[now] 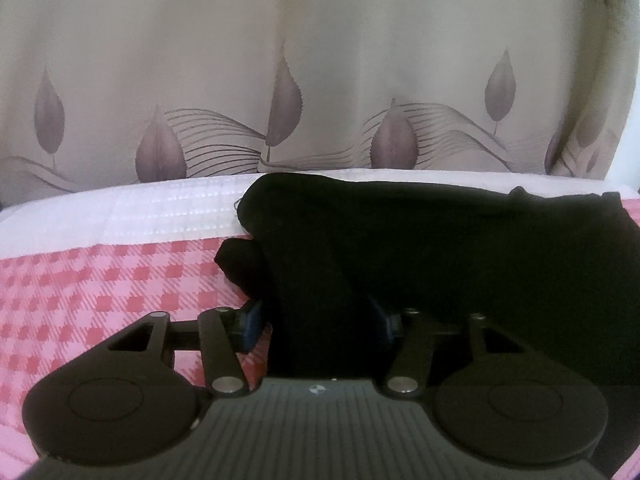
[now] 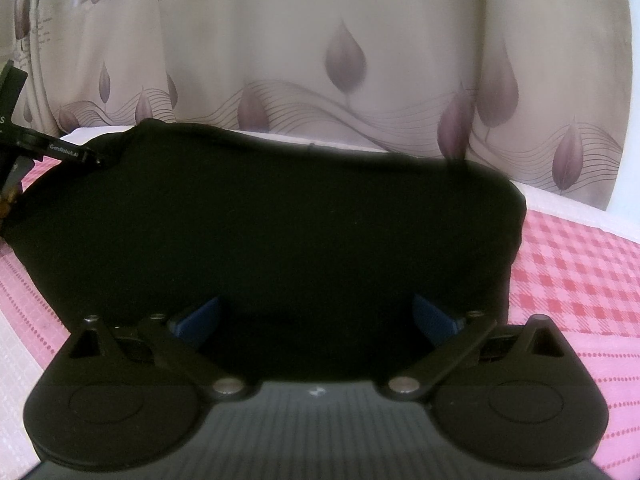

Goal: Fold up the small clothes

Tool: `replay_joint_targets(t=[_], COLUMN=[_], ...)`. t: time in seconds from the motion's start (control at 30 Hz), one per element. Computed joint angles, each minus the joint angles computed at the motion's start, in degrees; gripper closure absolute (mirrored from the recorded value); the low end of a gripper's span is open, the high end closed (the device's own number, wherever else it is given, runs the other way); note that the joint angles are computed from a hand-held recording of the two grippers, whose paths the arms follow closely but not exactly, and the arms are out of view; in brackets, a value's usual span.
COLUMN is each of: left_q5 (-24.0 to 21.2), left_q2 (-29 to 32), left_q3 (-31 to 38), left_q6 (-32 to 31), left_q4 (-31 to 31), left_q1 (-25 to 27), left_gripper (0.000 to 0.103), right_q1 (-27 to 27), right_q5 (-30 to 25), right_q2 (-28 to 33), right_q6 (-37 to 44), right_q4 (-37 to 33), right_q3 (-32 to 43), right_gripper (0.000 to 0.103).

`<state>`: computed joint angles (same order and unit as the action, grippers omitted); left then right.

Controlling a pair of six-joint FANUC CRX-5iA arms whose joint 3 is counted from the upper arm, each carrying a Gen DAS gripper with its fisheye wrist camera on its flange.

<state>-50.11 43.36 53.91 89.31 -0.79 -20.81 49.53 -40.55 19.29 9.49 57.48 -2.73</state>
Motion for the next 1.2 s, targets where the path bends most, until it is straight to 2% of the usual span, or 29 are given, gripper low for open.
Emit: replay_joint_targets(t=[0.67,0.97,1.07,1.2], left_q5=[0.86,0.77,1.12,-1.34], left_q2=[-0.16,-0.09,0.11,2.11], left_q3=[-0.13,0.09,-0.55,0.02], left_q6=[-0.73,-0.39,-2.69,-6.67], left_q4=[-2.11,-2.8,1.29,13.51], left_q1=[-0.47,-0.5,0.65,3.93], left_gripper=[0.044,0.037,0.038,0.041], right_q1=[0.03,0.03,0.01,0.05], right_q5=[0.09,0.12,0.17,0.17], right_q2=[0.01,0.02,-0.01,-0.06], right_q6=[-0.3,-0.36,-0.38,-0.58], right_q4=[0.23,0.28,0.32,0.59], right_q3=[-0.12,-0.12,-0.17,-0.21], right_gripper=[0.0,0.0,0.0,0.0])
